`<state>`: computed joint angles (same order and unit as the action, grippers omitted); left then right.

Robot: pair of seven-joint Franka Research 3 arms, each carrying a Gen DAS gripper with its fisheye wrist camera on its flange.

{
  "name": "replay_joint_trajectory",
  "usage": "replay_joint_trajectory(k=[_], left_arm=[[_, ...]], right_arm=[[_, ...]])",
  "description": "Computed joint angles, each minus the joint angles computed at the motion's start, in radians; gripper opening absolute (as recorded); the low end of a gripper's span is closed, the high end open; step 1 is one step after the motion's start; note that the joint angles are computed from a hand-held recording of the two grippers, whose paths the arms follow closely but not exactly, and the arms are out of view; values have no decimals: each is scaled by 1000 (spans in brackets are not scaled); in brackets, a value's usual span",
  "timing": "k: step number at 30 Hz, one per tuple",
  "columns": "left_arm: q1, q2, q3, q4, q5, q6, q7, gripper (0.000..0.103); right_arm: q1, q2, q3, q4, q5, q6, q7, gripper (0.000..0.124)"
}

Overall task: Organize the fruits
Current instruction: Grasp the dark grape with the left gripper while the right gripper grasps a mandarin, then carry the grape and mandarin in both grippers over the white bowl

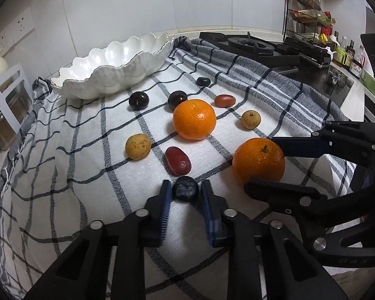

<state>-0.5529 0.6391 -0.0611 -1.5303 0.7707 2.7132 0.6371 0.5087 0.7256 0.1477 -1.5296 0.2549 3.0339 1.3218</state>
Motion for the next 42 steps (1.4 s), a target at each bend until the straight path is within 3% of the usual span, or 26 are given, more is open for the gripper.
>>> replay_joint_trajectory(k=[10, 16, 24, 37, 42], left_arm=[[-18, -22, 24, -22, 21, 6, -93, 22], [-25, -52, 33, -40, 70, 1, -171, 22], [-27, -74, 35, -22, 148, -42, -290, 21], [-73, -52, 24, 99, 206, -224, -464, 21], [-85, -42, 30, 147, 238, -277, -525, 21]], right_arm=[[-27, -4, 36, 0, 26, -17, -21, 48], [-14, -21, 16, -11, 29, -10, -6, 47], [-20, -33, 19, -15, 34, 39, 14, 45], [-240, -4, 267, 48, 132, 36, -274, 45], [-257, 18, 295, 106, 180, 50, -364, 45]])
